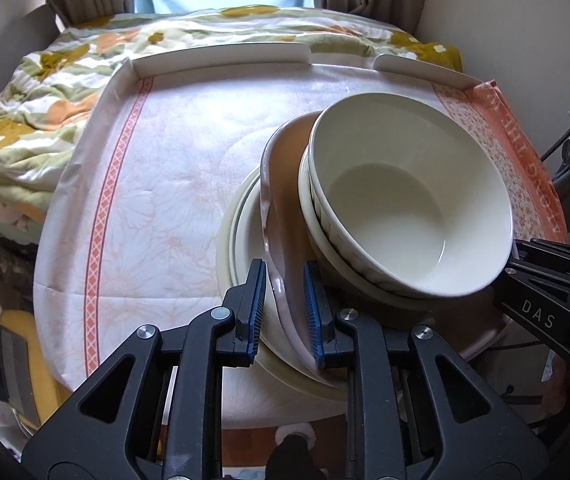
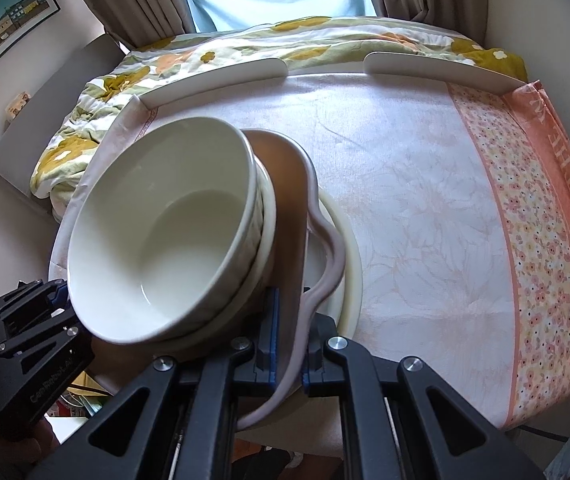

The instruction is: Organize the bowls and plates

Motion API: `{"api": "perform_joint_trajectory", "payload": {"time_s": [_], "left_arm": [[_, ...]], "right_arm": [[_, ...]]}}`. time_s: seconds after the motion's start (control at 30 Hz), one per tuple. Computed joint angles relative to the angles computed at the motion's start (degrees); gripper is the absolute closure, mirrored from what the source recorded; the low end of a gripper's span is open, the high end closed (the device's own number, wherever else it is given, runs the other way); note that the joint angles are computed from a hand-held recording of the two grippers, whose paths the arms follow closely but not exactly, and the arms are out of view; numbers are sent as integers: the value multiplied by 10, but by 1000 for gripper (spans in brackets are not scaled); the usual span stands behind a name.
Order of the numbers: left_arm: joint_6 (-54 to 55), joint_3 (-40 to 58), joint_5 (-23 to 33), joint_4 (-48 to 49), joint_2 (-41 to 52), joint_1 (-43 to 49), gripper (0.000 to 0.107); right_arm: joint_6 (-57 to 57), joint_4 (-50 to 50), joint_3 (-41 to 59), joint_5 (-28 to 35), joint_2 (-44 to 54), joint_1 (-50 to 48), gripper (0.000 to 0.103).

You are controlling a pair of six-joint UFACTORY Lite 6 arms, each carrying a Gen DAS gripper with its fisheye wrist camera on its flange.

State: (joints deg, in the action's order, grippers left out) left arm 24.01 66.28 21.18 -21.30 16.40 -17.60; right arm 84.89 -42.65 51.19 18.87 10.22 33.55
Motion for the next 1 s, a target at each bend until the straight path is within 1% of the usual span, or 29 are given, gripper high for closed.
{"api": "perform_joint_trajectory", "payload": {"time_s": [0.1,0.17,0.27,0.33,0.47,0.63,0.77,0.8,0.83,0.87,0.9,0.93,0.97,1.0], "left_arm": [[-10,-5,-2,14,-11,-2,89],[-22,-6,-3,27,-14,-4,89],[-22,-11,0,22,-22,-2,89],[-35,-17,1,37,-33,-2,89],[-18,-23,24,20,-59,12,89],[25,-35,67,-15,-136,43,89],[17,-21,106,-10,-227,62,89],[5,-12,117,-4,-246,65,83],[-6,-1,128,2,-263,68,76],[-18,8,137,6,-278,71,50],[-29,15,141,8,-297,74,23],[-34,18,140,5,-319,78,16],[-37,22,142,2,-337,81,13],[-44,35,150,3,-347,82,13]], "right_arm": [[-12,18,7,11,1,1,94],[12,-9,9,32,-10,8,93],[-59,49,28,53,-10,1,90],[-68,59,21,60,-22,-1,88],[-34,39,0,88,-71,16,87],[45,-13,-19,175,-162,79,87],[74,-41,12,281,-214,155,87],[71,-44,25,310,-223,174,87],[69,-49,38,335,-231,193,82],[69,-58,54,366,-238,213,76],[67,-68,68,396,-245,232,58],[66,-80,84,428,-251,253,36],[65,-92,95,454,-257,271,27],[65,-103,107,481,-262,290,19]]}}
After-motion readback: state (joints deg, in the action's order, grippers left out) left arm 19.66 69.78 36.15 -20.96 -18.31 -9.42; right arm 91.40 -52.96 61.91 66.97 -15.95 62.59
